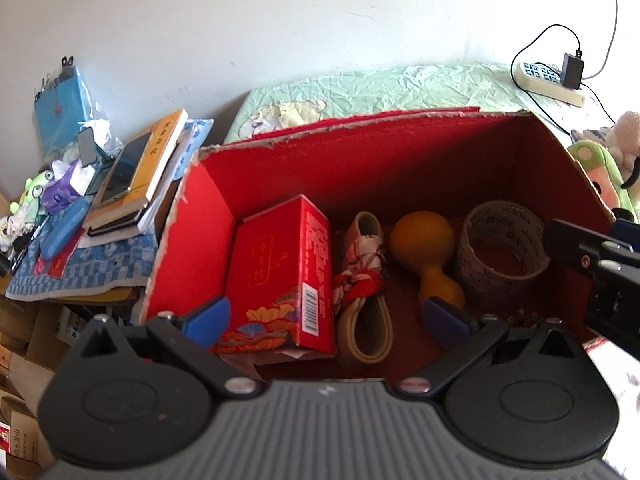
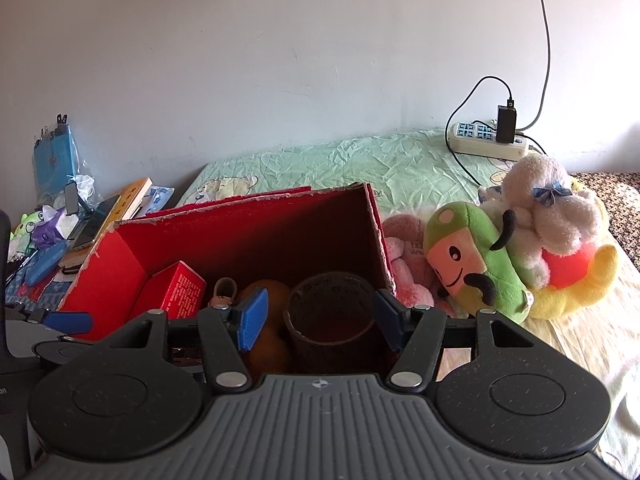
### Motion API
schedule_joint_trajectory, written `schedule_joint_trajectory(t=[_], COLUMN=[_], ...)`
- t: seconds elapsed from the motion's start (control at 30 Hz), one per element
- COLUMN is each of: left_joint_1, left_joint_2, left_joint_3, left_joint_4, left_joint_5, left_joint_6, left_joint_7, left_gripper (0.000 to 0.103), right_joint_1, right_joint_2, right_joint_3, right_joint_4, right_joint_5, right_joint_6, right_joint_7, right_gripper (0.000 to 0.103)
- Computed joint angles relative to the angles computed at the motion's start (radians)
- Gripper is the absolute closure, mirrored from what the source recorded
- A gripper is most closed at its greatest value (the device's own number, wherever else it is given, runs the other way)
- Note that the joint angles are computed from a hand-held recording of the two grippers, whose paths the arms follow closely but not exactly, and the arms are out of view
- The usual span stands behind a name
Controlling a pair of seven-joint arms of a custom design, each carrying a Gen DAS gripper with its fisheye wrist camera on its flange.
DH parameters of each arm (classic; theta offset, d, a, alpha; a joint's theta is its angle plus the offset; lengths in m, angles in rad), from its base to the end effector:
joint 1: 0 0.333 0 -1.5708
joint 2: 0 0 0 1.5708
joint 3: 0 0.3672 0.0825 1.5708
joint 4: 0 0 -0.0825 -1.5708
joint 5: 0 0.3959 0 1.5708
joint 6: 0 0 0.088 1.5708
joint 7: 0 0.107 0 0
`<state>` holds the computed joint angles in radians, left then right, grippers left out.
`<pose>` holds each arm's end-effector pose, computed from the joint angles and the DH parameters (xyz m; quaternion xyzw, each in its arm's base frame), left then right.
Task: Organize objects
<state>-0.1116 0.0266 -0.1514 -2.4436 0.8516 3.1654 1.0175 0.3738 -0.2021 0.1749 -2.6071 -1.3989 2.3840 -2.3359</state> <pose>0.4797 -0.1994 0.3946 -0.4533 0.8251 -0.2415 0.2353 0.3684 0.2138 0.3670 -0.3704 0.8124 -0.3621 0.2678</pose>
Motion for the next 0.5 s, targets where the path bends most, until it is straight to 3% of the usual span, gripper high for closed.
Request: schedule_joint_trajectory(t=[0.2,0.4,0.5], left_joint_1=[0.007,-0.011,-0.008], left_joint_2=[-0.002,0.003,0.004], left_joint_3=[-0.032,-0.004,-0.010], left_joint_4=[-0.023,-0.005,-0.002], left_joint_5=[-0.205,-0.081,-0.096], left_joint_6=[-0.008,-0.018,-0.025], left_joint_7=[0.180,0.063,0.068], left_gripper=[0.000,0.000,0.000], right_joint_1=[0.000,-0.003,-0.009], right_joint_2=[0.004,0.005,0.004], right_joint_3=[-0.003,-0.006,-0.013], right_joint_4=[0.006,0.011,0.012], right_joint_5=[0.031,0.056,0.071], right_joint_6=[0.004,0.009,0.028], right_joint_7=[-0.031,-0.070,-0.098], right_gripper=[0.041,0.041,0.040])
